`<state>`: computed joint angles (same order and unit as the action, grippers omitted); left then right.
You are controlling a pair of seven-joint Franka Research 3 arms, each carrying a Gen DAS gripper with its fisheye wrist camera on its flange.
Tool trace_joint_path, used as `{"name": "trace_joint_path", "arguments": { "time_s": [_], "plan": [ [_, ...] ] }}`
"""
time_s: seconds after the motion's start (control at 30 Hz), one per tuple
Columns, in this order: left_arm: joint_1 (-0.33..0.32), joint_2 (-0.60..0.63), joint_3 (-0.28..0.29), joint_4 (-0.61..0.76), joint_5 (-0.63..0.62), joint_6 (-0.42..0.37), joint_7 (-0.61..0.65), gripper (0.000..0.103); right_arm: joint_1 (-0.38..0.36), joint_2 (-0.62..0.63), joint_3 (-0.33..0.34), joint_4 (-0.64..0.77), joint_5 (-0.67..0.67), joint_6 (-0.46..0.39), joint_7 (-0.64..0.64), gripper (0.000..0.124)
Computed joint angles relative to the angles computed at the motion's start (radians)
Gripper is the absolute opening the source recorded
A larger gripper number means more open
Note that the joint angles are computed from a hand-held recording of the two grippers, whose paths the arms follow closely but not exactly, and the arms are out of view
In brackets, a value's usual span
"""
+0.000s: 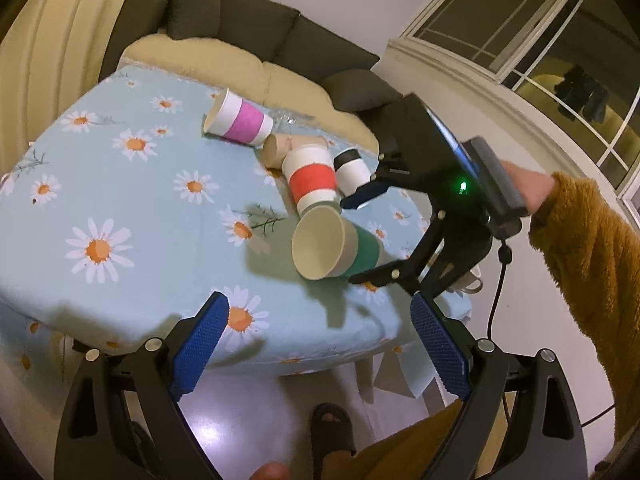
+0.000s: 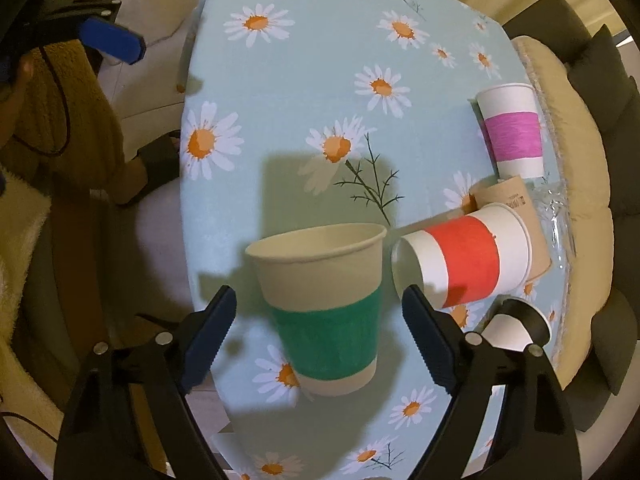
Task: Flip cup upright
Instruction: 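Grasp the teal-banded cup with the right tool while the left tool holds it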
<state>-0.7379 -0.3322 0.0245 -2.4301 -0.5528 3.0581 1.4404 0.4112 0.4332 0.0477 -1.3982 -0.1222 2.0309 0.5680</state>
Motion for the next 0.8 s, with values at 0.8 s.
{"name": "trace_joint_path", "arguments": {
  "time_s": [0.8],
  "plan": [
    [0.055,0.035,-0.074,0.041,-0.114,-0.034,0.110,0.090,0.013,0.057,-0.006,0.097,0.037,-0.116,0.084,0.067]
  ]
}}
